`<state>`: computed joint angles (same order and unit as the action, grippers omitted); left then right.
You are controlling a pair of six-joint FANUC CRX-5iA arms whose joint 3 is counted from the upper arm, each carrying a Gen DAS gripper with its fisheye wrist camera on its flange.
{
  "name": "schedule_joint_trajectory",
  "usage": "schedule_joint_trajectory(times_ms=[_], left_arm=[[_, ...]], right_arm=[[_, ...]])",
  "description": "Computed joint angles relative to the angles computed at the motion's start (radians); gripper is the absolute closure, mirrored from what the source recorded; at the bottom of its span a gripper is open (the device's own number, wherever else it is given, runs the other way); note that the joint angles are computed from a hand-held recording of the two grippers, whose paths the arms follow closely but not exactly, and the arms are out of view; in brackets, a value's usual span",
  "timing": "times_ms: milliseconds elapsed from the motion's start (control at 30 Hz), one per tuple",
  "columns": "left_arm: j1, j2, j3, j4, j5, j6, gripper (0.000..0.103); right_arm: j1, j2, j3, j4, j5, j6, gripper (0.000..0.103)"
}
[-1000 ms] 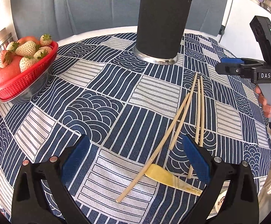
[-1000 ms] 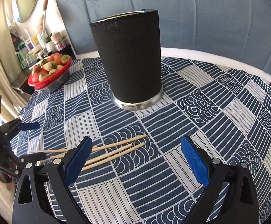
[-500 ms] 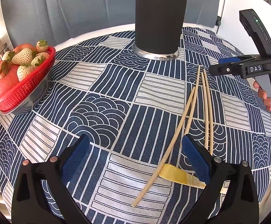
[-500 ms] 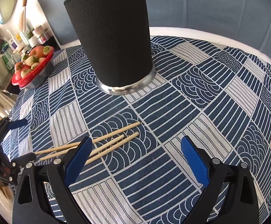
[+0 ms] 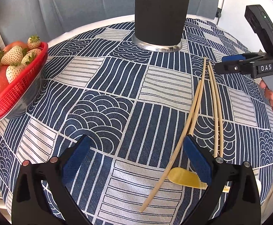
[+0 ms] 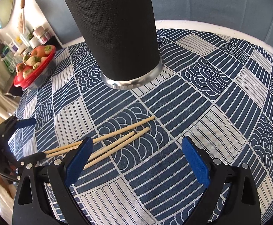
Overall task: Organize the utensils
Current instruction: 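Lower the left tool onto a wooden chopstick and close its fingers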
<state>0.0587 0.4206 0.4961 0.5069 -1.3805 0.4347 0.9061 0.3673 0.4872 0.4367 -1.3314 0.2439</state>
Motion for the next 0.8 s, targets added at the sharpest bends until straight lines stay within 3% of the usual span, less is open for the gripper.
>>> schedule_joint_trajectory(times_ms=[233, 333, 600, 800], left_arm=[[0.002, 0.006, -0.004, 0.021, 0.005, -0.027, 0.005], [0.003, 0.005, -0.01, 0.03, 0.009, -0.03, 0.005], [0.017, -0.003, -0.022, 0.05, 0.015, -0.046, 0.006], [0.018, -0.003, -0.024, 0.045, 0.005, -0.066, 0.006]], right_arm=[[-0.005, 0.017, 0.024, -0.015, -0.035, -0.014, 0.014], [-0.007, 0.019, 0.032, -0.019, -0.05, -0.014, 0.02], [-0.002, 0.108, 0.159, -0.008, -0.192, 0.065, 0.023], [0.001, 0.102, 0.155, -0.015, -0.2, 0.058, 0.023]])
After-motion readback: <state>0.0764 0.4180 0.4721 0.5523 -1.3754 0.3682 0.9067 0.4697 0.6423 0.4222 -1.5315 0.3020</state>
